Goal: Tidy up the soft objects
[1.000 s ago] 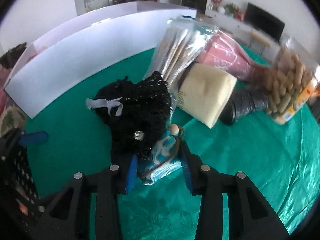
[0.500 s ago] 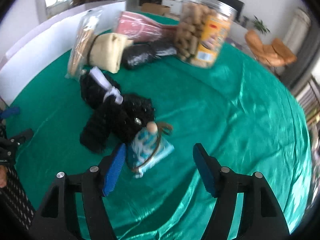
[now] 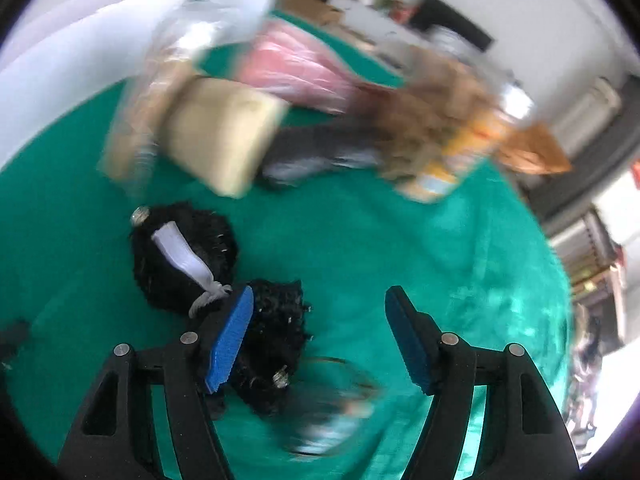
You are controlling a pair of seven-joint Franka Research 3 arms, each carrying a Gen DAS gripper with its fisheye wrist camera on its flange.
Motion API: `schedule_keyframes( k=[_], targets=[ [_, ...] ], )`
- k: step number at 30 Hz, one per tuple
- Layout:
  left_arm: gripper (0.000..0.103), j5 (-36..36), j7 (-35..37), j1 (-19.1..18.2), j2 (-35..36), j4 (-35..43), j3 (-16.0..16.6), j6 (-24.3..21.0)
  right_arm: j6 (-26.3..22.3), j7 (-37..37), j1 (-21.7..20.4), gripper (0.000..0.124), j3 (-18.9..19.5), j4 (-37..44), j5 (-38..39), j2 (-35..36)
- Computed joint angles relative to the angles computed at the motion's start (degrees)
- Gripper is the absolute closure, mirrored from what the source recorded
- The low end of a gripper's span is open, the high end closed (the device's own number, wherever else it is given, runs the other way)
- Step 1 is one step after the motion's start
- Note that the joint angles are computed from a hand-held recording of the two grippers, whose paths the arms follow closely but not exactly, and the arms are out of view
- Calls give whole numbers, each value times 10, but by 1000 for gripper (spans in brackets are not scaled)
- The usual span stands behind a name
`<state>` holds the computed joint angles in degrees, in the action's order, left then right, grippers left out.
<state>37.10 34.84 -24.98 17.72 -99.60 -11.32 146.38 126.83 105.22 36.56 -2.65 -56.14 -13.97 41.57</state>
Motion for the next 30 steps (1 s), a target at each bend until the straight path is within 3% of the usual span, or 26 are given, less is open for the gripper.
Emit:
schedule_keyframes(
  k=[2,3,6,9,14,22,30],
  targets=[
    [0,-1,1,1,-2,-3,-1,2,92,-16,-52,52,63,-79,116,-46],
    [0,-1,1,1,-2,-3,0,2,120,0,-55,52,64,-109,128,-65],
    [0,1,-1,-1,-2,-2,0,0,149,69,-10,52,-1,-170,49,-109],
    [0,3,-4,-2,-1,-1,1,-1,165,137,9,52,-35,-246,-38,-157],
    [0,6,-7,-3,0,1,1,-3,185,176,-17,51,-16,-346,-80,-211],
    [0,3,-2,0,-2,-4,0,2,152,203,-27,51,4,-354,-127,-195],
    [0,7,-6,-1,-3,-5,0,1,217,248,-45,43,2,-391,-115,-203]
  ],
)
